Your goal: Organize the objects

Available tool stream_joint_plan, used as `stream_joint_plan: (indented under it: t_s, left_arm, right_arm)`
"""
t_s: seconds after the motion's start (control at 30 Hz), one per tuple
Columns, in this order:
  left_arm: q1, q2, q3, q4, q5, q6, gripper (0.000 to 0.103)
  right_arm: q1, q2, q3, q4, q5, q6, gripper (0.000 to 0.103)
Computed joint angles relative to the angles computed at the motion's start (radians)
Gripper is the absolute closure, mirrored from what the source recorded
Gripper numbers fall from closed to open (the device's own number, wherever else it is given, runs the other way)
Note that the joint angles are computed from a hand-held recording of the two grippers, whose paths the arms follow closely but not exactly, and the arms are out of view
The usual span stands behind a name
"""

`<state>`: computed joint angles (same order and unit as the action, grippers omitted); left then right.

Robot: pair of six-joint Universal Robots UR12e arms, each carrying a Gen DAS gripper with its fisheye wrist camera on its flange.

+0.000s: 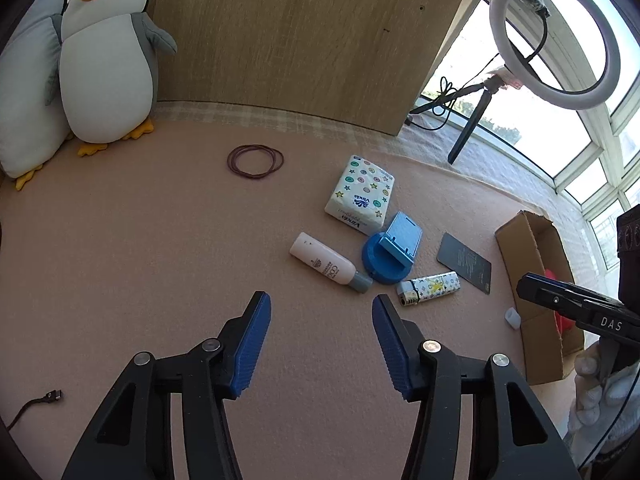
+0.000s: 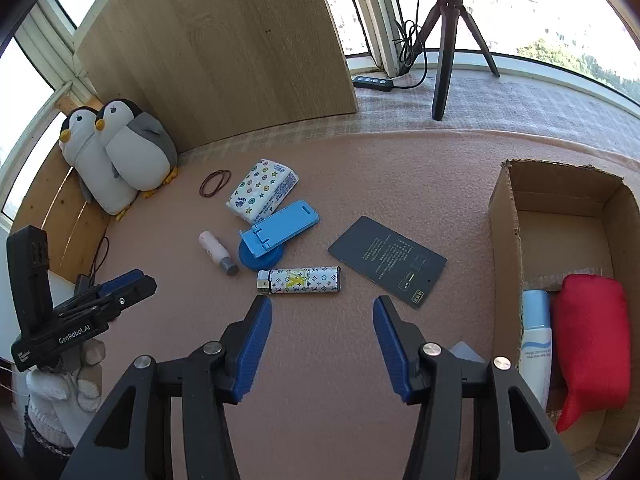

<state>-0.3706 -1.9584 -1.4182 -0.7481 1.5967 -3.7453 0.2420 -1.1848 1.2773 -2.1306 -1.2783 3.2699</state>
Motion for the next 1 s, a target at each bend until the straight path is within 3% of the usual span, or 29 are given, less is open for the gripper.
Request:
stream_joint_plan:
  t_s: [0.3, 0.6, 1.0]
  left_arm:
    - [0.021, -0.075, 0.093, -0.059, -0.02, 0.049, 0.057]
    - [0.041, -0.14, 0.17, -0.114, -0.058, 0.091, 0.067]
    - [0.049, -0.177, 0.213, -0.173, -0.102, 0.159, 0.068]
  right_arm:
    - [0.011, 0.092, -0.11, 0.109, 0.035, -0.029, 0.071]
    - [0.026, 0.156, -0.188, 0.177, 0.034, -0.058, 0.074]
    - [0.031, 0.189, -0.226, 0.24, 0.045, -0.088, 0.074]
